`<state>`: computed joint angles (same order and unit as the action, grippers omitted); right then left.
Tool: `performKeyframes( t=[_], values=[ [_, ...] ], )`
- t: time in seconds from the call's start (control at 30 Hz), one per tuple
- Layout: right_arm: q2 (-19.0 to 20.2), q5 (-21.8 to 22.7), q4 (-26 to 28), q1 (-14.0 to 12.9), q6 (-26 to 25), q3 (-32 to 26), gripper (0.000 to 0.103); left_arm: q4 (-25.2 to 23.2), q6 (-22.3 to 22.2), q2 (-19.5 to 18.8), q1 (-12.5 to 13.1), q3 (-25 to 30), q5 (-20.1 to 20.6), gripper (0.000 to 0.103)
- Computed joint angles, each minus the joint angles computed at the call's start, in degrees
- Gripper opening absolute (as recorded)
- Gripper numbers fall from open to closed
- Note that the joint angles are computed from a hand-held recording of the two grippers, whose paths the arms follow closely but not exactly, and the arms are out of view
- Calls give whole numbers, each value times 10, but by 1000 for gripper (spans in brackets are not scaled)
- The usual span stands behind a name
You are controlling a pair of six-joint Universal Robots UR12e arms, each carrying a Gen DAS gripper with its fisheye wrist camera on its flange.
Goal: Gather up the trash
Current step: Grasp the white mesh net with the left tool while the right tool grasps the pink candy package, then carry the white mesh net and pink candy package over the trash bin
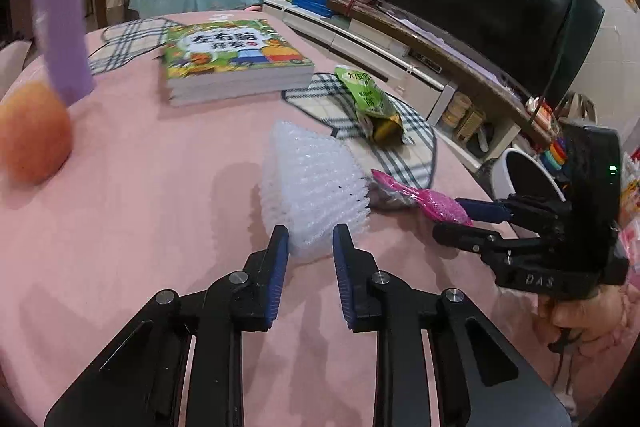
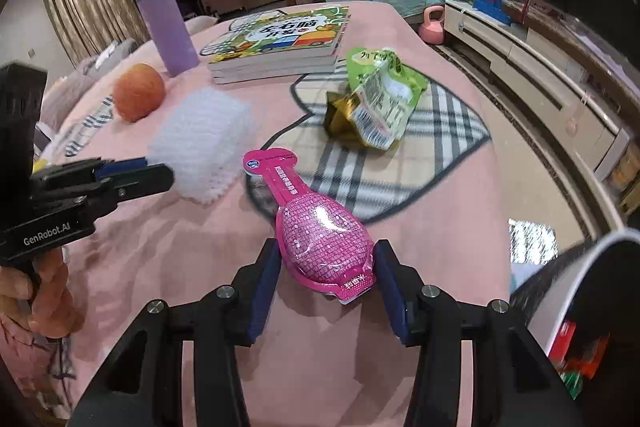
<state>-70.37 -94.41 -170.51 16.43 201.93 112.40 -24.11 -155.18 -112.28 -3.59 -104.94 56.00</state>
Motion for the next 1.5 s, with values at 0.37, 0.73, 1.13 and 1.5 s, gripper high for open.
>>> performKeyframes(
  t=[0.37,0.73,1.13,1.5],
  values=[
    [-20,37,-55,31,103,45,52,-61,-5,76,56,-92,-59,19],
    [-17,39,-119,33,76,64,70,25,-62,86,52,-124,-22,49],
    [-8,15,-98,40,72,53,39,62,-76,67,29,-115,23,33],
    [-28,0,-149,44,90,81,17,71,-51,82,8,-119,8,13]
  ],
)
